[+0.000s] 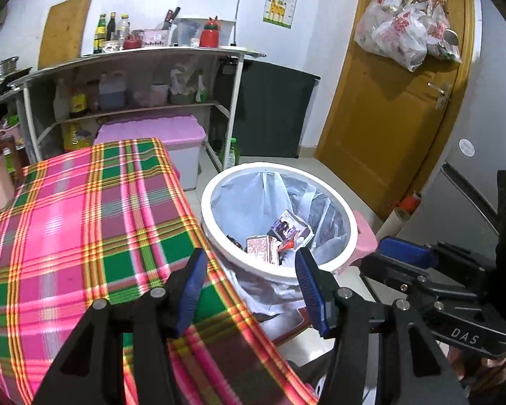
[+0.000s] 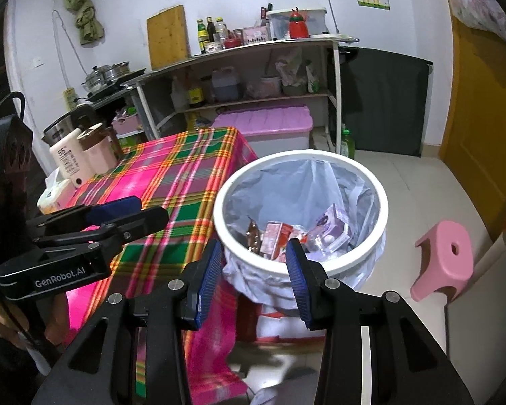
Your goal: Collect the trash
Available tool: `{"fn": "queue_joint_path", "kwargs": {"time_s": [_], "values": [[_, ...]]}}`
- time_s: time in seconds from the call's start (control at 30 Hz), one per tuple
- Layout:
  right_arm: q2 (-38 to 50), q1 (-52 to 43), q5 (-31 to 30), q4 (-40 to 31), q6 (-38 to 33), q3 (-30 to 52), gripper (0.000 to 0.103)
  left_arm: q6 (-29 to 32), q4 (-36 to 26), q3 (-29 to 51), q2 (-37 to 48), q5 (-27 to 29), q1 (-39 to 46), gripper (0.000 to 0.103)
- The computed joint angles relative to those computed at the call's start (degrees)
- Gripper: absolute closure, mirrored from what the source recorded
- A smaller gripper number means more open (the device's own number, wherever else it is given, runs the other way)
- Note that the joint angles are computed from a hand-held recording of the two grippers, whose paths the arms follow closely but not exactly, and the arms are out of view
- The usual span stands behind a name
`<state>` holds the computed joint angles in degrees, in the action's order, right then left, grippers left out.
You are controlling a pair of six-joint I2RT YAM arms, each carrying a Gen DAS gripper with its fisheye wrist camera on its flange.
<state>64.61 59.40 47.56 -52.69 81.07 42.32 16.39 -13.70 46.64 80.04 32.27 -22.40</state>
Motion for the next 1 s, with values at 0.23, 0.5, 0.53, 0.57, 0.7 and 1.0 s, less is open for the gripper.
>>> {"fn": "queue_joint_path", "kwargs": {"time_s": [0.23, 0.5, 0.53, 0.57, 0.7, 1.0], "values": [[5.1, 6.8, 1.8, -5.6, 8.4, 3.8, 0.062, 1.5, -0.8, -4.1, -5.0, 1.1, 3.3, 0.047], [10.1, 12.4, 2.3, -10.5, 15.9, 7.2, 0.062, 3.1, -1.8, -8.1, -10.1, 1.7, 6.2, 0.047], [10.7, 13.0, 2.3, -11.0, 16.7, 7.6, 0.062, 3.3, -2.0, -8.4, -10.6, 1.7, 6.4, 0.047], [11.1, 13.5, 2.4, -11.3, 17.2, 7.9, 0.062, 3.6, -2.3, -8.8, -11.1, 1.9, 6.7, 0.047], [12.4, 15.1, 2.7, -13.0, 19.3, 9.0, 0.062, 4.5, -2.9, -10.3, -13.3, 2.0, 7.4, 0.047], [13.8, 16.8, 3.0, -14.9, 21.4, 10.3, 0.062, 5.4, -3.6, -12.3, -16.4, 2.3, 8.4, 0.047]]}}
